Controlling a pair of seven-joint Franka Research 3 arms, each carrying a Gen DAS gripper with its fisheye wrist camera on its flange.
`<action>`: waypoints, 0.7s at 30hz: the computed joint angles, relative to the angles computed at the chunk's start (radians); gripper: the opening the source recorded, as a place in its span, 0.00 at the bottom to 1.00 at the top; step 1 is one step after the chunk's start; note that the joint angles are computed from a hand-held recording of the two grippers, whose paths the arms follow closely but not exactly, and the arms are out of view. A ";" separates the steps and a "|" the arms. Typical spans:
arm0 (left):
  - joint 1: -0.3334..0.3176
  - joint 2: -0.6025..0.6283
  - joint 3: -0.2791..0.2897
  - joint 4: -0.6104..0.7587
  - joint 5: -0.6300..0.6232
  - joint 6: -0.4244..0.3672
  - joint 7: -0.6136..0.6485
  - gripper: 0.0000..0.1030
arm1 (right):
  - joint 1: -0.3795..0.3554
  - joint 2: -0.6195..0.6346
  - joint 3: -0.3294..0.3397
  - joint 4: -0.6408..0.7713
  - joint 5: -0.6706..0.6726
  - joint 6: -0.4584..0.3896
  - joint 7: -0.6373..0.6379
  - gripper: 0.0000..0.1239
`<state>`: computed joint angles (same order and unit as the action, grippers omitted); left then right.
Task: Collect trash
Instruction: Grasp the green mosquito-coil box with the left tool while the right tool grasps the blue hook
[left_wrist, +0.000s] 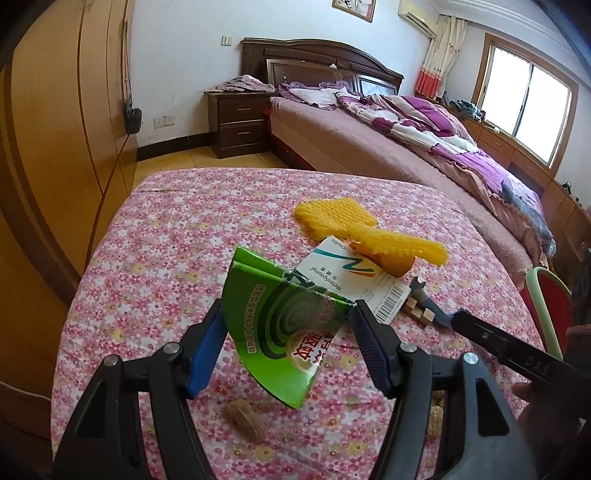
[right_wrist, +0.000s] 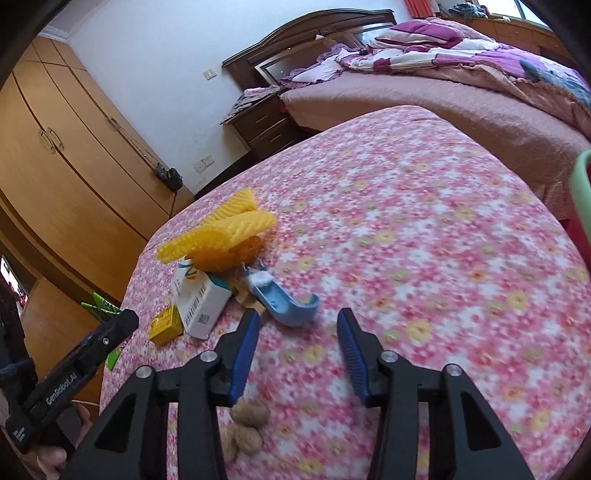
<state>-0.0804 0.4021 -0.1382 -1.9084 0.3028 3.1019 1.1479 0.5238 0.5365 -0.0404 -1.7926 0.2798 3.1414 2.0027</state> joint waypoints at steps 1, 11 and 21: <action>0.002 0.003 -0.004 0.003 -0.002 -0.002 0.001 0.66 | 0.001 0.012 -0.001 0.017 -0.003 -0.008 -0.002 0.35; 0.040 0.023 -0.057 0.017 -0.039 -0.012 0.038 0.66 | 0.000 0.042 0.004 0.035 0.005 0.028 -0.007 0.17; 0.035 -0.002 -0.066 -0.009 -0.060 0.011 0.046 0.66 | 0.032 -0.046 -0.018 -0.101 0.070 0.124 -0.021 0.17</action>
